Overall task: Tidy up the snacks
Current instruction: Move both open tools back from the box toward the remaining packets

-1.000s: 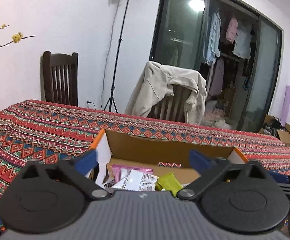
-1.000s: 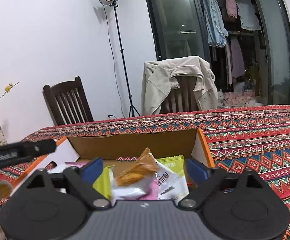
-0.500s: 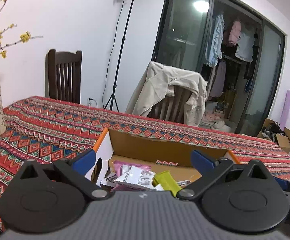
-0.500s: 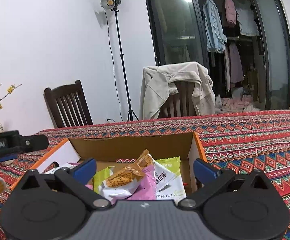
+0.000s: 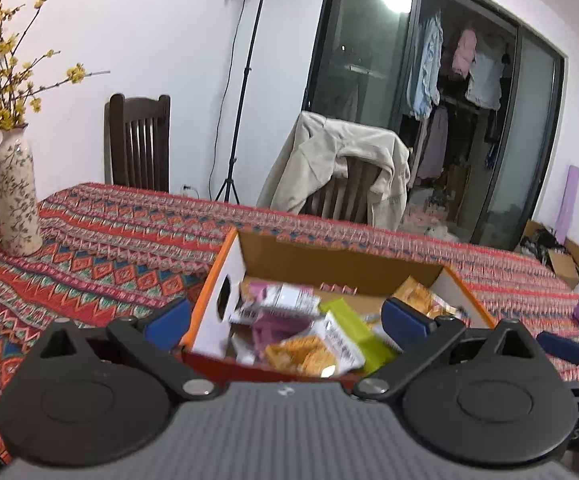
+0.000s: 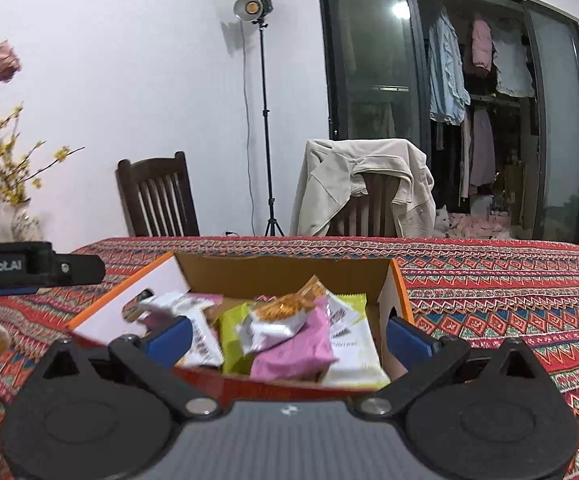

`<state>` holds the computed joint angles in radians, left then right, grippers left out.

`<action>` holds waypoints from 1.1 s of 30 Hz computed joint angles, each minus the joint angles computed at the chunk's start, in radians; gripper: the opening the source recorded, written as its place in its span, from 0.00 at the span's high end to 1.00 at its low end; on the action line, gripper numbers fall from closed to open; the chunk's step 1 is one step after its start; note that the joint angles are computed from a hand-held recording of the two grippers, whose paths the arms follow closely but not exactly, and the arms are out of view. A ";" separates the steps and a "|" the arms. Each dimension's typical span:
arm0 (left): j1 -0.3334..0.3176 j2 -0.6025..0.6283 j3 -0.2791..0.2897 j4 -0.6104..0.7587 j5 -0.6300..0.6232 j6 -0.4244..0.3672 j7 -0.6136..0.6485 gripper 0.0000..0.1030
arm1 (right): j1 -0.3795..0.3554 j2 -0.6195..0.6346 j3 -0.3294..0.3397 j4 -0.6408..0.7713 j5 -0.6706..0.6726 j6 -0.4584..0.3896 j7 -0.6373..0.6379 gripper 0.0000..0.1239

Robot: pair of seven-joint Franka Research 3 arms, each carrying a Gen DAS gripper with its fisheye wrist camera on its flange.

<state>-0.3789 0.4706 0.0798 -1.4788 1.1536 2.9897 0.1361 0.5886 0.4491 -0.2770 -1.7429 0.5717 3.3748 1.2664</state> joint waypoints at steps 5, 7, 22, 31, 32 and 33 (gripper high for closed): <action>-0.003 -0.058 0.009 -0.094 0.060 0.010 -0.051 0.00 | 0.018 -0.053 0.007 -0.084 0.018 0.012 -0.028 0.17; 0.005 -0.080 0.004 -0.128 0.095 0.011 -0.078 0.00 | 0.034 -0.068 0.000 -0.109 0.033 0.013 -0.041 0.17; 0.134 -0.187 -0.080 -0.296 0.281 0.019 -0.220 0.00 | 0.113 -0.087 -0.047 -0.150 -0.015 -0.079 0.009 0.17; 0.203 -0.196 -0.109 -0.326 0.329 0.054 -0.255 0.00 | 0.175 0.001 -0.113 -0.030 -0.143 -0.232 0.152 0.17; 0.207 -0.194 -0.110 -0.327 0.322 0.060 -0.249 0.00 | 0.172 0.014 -0.112 -0.012 -0.158 -0.248 0.166 0.18; 0.212 -0.191 -0.111 -0.328 0.309 0.066 -0.236 0.00 | 0.169 0.026 -0.110 0.006 -0.173 -0.262 0.180 0.18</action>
<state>-0.1667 0.2799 -0.0314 -1.8070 1.4624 3.0555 -0.1002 0.7575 0.4749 -0.3868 -1.7373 0.3992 3.1130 1.4461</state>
